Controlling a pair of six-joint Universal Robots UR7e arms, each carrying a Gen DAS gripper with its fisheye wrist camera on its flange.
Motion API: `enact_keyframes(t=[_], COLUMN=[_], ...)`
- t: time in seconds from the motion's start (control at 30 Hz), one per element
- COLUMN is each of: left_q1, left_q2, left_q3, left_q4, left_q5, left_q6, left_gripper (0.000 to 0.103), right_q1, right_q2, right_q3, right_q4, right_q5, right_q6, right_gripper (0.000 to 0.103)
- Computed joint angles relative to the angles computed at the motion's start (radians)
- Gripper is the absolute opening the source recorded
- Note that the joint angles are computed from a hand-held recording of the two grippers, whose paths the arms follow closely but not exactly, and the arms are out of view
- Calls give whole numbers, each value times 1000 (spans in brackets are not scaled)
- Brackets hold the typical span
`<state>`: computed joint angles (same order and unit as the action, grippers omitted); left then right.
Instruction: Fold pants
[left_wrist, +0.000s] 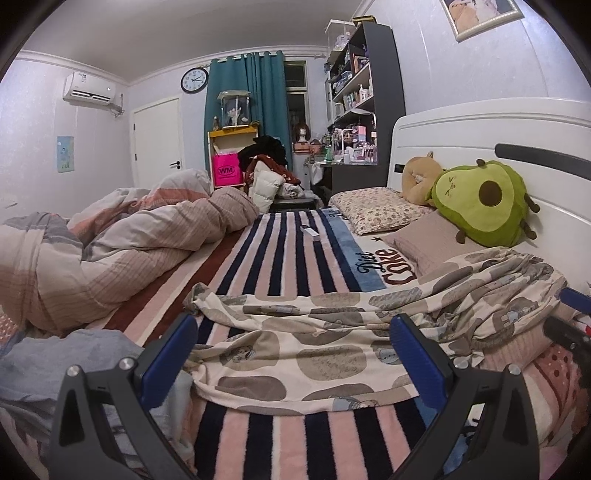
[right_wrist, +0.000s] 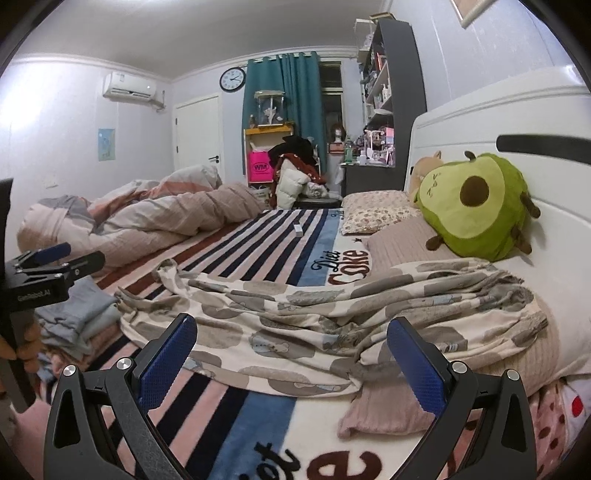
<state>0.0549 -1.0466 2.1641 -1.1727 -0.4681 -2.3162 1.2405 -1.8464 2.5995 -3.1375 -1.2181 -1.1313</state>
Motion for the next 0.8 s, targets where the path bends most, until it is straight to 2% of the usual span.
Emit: enact_keyframes(t=[0.23, 0.37, 0.43, 0.53, 0.67, 0.73, 0.8], left_q1=[-32, -51, -61, -72, -66, -70, -65], left_q2=[-35, -72, -87, -95, -116, -136, -143], left_q3=[31, 61, 74, 79, 97, 127, 154], left_q4=[-19, -85, -119, -121, -173, -230, -289], left_q5=[-12, -15, -13, -11, -42, -57, -56], left_q6=[17, 97, 137, 150, 156, 176, 194], left_gripper=[102, 102, 102, 102, 102, 102, 102], right_q1=[-15, 16, 48, 43, -38, -108, -140], right_q2=[-67, -92, -104, -157, -264, -324, -329], right_q3=[16, 29, 25, 17, 31, 29, 22], right_q4=[42, 26, 30, 115, 225, 316, 335], right_q5=[21, -10, -50, -47, -19, 16, 21], right_q6=[7, 34, 74, 69, 13, -30, -46], right_gripper=[103, 103, 103, 103, 103, 103, 103])
